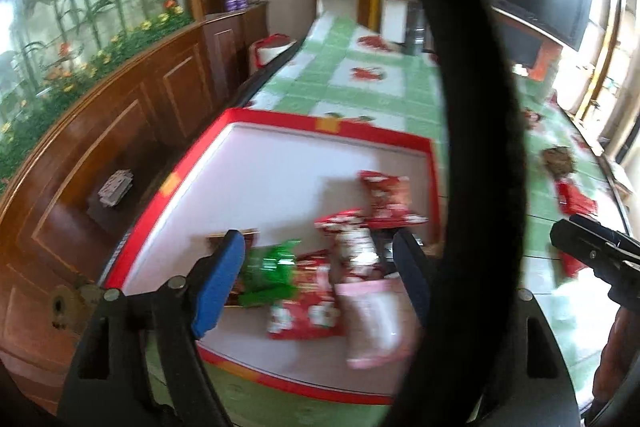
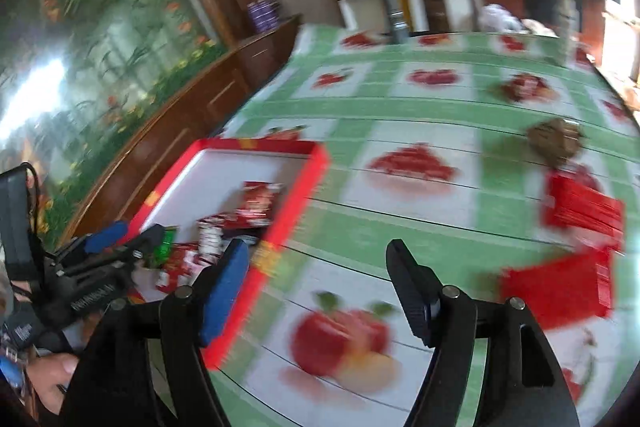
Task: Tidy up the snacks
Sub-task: 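Move the left tool to the large red packet while the right tool moves to the pink Oreo packet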
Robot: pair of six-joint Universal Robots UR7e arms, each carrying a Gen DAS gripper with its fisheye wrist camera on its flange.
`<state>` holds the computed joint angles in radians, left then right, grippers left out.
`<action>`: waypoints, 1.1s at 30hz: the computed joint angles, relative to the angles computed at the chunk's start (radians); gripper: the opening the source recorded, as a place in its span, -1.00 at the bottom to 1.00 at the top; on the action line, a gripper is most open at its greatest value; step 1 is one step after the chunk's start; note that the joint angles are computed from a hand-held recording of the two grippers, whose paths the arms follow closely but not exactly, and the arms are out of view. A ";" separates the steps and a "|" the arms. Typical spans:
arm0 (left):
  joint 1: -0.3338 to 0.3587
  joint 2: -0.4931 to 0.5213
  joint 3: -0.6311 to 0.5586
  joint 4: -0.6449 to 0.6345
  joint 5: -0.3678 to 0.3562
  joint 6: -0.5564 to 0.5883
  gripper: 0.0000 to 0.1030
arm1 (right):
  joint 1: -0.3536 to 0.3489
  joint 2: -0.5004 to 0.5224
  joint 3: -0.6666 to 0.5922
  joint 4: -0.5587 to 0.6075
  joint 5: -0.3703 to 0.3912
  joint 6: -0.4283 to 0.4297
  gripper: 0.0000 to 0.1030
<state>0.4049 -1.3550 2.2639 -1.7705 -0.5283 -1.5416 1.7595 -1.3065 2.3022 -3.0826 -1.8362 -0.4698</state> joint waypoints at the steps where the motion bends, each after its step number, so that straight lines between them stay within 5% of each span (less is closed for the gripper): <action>1: -0.004 0.019 -0.002 -0.052 -0.004 0.040 0.51 | -0.011 -0.026 0.014 -0.012 -0.015 -0.003 0.38; 4: -0.016 0.083 -0.005 -0.206 -0.023 0.163 0.54 | -0.062 -0.113 0.057 -0.045 -0.030 -0.024 0.53; 16: -0.005 0.434 -0.145 -0.757 -0.191 0.786 0.61 | -0.273 -0.355 0.117 -0.050 -0.061 -0.070 0.54; 25: 0.068 0.640 -0.351 -0.881 -0.322 1.216 0.62 | -0.337 -0.390 0.088 -0.018 -0.015 -0.061 0.54; 33: 0.128 0.727 -0.456 -0.841 -0.405 1.340 0.62 | -0.351 -0.375 0.045 0.022 0.000 -0.043 0.54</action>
<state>0.5325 -0.6284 1.8081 -2.6119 -0.9338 -0.2021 1.4081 -1.6816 2.3467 -3.0608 -1.8364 -0.5130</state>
